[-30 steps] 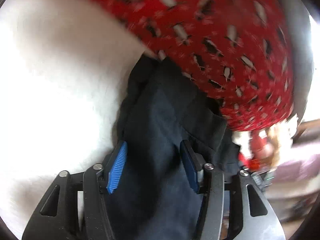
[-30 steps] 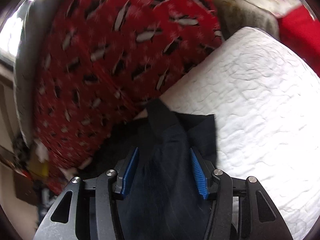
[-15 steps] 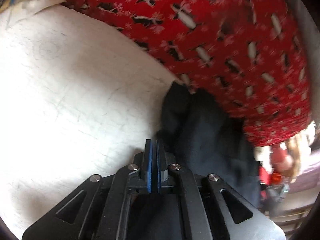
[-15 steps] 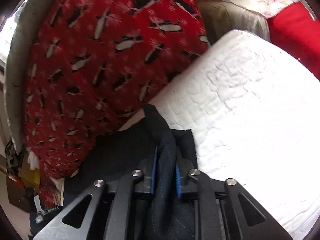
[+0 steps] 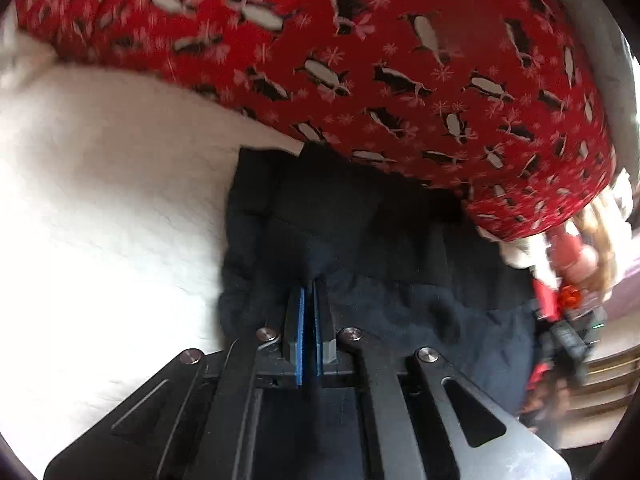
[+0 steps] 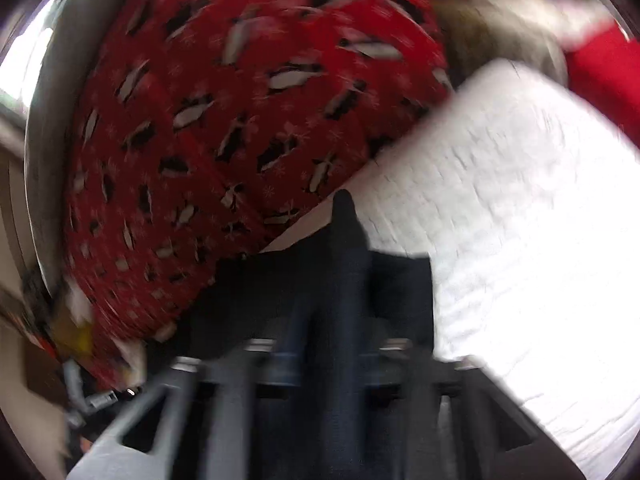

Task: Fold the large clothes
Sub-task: 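Fold the hem toward the collar with both grippers and lower it, then open both grippers and release the folded jacket onto the mattress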

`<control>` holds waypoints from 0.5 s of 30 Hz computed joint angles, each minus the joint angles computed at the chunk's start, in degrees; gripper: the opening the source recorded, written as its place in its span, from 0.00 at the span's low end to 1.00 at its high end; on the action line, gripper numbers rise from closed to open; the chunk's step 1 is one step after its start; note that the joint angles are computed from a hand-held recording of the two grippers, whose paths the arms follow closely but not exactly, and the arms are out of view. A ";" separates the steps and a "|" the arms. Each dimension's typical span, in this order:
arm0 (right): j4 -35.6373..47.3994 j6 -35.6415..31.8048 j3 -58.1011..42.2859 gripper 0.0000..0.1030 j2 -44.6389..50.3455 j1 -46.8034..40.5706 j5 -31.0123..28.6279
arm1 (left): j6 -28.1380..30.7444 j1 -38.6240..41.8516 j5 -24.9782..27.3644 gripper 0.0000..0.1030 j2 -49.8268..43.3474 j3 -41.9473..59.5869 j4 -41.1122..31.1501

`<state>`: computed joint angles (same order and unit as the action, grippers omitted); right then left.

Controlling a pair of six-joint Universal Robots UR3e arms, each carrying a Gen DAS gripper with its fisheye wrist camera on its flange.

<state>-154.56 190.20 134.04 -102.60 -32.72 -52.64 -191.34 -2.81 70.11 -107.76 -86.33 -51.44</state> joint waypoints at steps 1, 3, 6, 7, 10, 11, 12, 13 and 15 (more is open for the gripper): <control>-0.68 -0.66 -0.20 0.07 -0.53 0.06 0.34 | -0.89 -0.75 2.20 0.01 0.65 -0.45 1.71; -4.24 0.34 1.39 0.06 -3.14 -2.11 4.48 | -2.02 -1.13 4.82 0.01 2.09 -2.01 5.20; -13.02 4.67 4.74 0.05 -3.52 -4.94 8.72 | -3.76 -2.45 11.43 0.01 0.28 -0.82 5.33; -13.84 5.24 4.69 0.05 -2.36 -4.99 8.30 | -4.37 -3.33 13.83 0.01 -1.53 1.14 3.54; -3.73 5.34 -3.35 0.11 6.69 2.67 -6.08 | -6.29 -2.94 14.01 0.02 -1.94 0.33 2.97; -0.73 3.66 -3.65 0.10 7.43 2.54 -5.79 | -7.00 -1.67 12.32 0.02 0.55 -2.24 4.58; -2.53 5.40 -1.63 0.16 5.77 1.84 -5.49 | -7.41 -0.90 11.36 0.03 2.86 -4.18 5.95; -3.69 6.20 0.54 0.16 1.92 1.11 -6.06 | -7.63 -0.70 11.08 0.03 4.44 -5.14 6.62; -3.74 4.97 4.09 0.17 -6.69 -0.25 -6.15 | -8.23 -0.08 9.06 0.03 12.28 -10.85 10.07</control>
